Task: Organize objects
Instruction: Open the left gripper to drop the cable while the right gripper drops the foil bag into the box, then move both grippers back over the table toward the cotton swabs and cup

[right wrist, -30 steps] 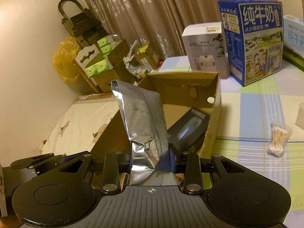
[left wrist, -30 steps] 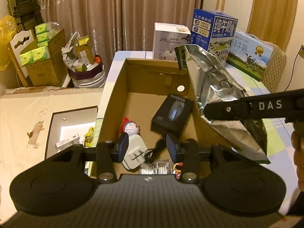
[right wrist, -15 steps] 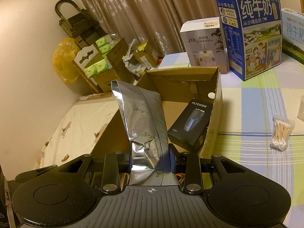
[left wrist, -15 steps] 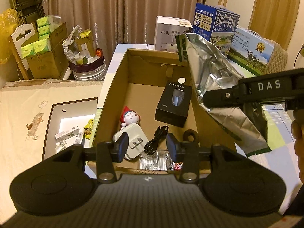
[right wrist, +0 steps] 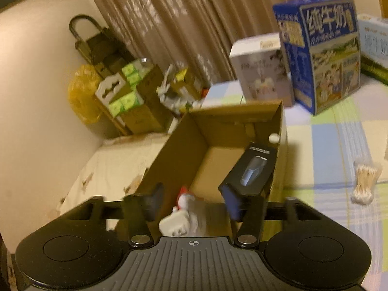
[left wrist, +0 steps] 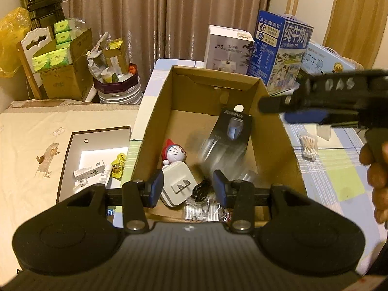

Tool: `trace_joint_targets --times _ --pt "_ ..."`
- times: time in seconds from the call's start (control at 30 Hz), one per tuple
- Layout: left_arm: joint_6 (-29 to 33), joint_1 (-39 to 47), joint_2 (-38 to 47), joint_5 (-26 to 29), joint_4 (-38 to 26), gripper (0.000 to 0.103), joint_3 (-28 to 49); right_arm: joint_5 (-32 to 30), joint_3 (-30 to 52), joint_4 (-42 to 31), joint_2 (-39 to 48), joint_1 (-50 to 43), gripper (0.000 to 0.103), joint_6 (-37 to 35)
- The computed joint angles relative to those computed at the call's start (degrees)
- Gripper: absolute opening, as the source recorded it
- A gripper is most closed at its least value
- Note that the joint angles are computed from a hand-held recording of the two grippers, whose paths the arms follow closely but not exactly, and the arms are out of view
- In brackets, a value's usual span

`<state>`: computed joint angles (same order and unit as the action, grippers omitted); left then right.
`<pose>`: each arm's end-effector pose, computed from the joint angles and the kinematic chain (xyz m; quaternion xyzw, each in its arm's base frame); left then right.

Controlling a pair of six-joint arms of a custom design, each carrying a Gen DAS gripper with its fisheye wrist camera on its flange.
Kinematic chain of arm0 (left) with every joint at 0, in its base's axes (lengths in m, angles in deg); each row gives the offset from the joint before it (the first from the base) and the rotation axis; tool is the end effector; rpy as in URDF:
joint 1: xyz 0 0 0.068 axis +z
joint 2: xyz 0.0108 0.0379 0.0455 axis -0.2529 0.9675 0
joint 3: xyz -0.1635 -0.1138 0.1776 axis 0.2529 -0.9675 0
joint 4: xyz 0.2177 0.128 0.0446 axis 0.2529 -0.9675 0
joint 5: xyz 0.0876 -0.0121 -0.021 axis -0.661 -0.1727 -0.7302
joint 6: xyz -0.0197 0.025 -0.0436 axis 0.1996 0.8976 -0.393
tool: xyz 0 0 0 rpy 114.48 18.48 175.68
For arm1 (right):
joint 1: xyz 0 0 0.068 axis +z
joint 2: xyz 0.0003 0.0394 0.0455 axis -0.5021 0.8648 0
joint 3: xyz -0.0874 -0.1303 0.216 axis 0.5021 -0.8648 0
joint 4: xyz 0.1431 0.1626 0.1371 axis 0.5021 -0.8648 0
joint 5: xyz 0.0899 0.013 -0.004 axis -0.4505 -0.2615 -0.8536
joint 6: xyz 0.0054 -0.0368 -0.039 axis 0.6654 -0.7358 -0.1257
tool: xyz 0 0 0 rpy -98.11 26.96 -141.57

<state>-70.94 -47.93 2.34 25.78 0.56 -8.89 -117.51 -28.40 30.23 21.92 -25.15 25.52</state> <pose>0.1346 -0.0675 0.2102 -0.1202 0.9154 0.0169 0.3838 0.2662 0.0468 0.2172 -0.2057 0.8665 0.3298 0.3133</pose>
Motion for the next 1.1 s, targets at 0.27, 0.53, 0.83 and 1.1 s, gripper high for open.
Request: trace_joint_targets --times 0.27,0.53,0.83,1.1 --pt "-5.3 -3.6 -3.0 -2.1 -3.4 0.042 -0.2 -2.0 -2.3 -4.8 -1.3 -5.8 0.057 -4.6" --pt "-18.6 -14.5 -1.7 -8.0 -10.1 0.049 2.8 -4.3 -4.3 -15.5 -6.0 -14.4 0.057 -16.6" --pt "-36.8 -30.4 6.1 -15.7 -19.8 0.073 9.6 -6.9 -1.5 -30.8 -6.4 -28.6 0.057 -34.9" --pt "-46.6 -38.8 14.2 -19.4 -24.1 0.088 15.7 -8.6 4.4 -43.1 -1.6 -41.0 0.057 -50.7"
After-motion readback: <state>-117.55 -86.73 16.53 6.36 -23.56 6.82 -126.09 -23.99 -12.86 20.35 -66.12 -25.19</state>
